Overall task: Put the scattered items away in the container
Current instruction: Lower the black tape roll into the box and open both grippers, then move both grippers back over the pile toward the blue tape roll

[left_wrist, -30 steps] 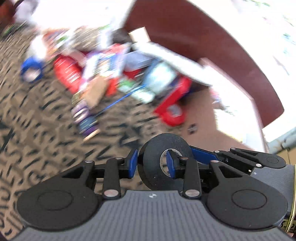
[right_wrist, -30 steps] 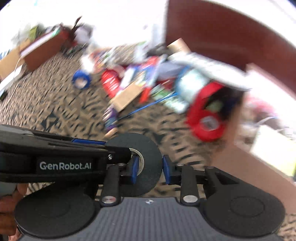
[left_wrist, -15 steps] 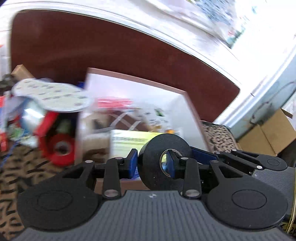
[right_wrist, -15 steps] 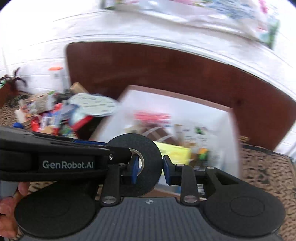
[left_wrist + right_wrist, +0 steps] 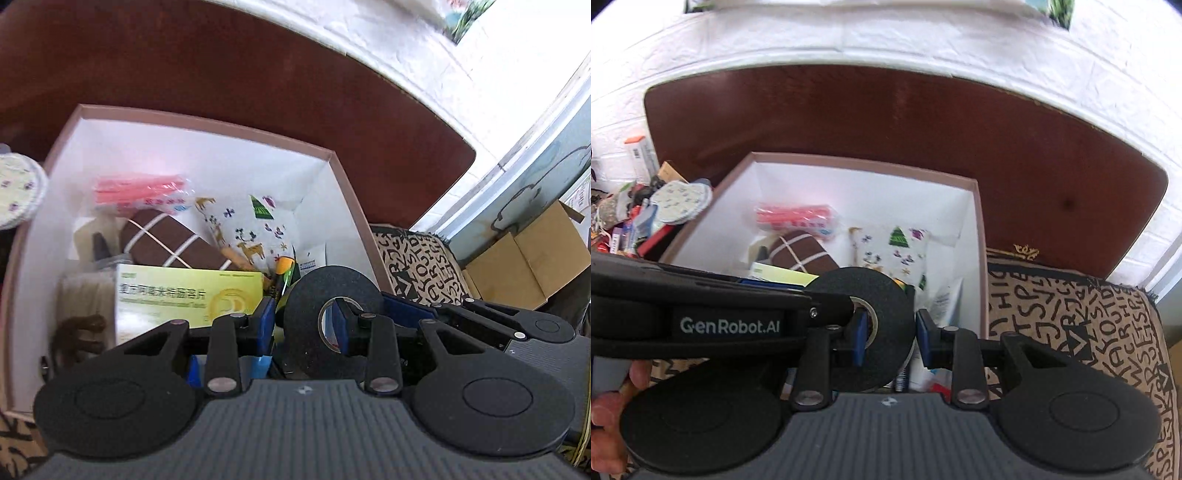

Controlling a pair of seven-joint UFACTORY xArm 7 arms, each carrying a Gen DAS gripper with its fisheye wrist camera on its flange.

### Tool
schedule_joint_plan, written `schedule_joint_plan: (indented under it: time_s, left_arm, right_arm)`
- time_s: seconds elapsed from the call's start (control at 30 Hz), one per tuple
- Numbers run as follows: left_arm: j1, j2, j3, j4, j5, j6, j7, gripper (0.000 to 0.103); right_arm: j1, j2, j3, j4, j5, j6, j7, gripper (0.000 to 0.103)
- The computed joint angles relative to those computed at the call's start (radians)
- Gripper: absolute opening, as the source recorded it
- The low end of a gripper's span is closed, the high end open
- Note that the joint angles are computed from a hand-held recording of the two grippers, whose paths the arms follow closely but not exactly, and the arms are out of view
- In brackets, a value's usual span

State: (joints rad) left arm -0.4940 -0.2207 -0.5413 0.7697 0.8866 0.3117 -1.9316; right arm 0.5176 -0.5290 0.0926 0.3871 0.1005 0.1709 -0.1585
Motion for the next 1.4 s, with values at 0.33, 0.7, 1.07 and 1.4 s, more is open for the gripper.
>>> schedule_joint_plan:
  time_s: [0.33,0.7,1.07,1.4]
  left_arm:
    - [-0.073,0.061,0.009,0.066,0.105,0.204,-0.071,0.103]
    - [-0.09,-0.064,0.039,-0.029,-0.034,0.134,-0.039,0.103]
    - [-0.105,-0.44,-0.023,-0.212,-0.283,0.227,0.009,0.103]
    - [-0.257,-0.84,-0.059,-0.397,-0.577,0.531,0.058,0.103]
  right_arm:
    - [-0.01,0.1,-0.036,0.036,0.06,0.0,-0.066,0.053]
    - [0.06,0.045,-0.065,0.004,0.084,-0.046,-0.067,0.09]
    - [0.24,-0.03,-0.038,0.006,0.117,-0.067,-0.048,0.094]
    - [0.362,0.044,0.115,0.061,0.101,-0.087,0.075,0.094]
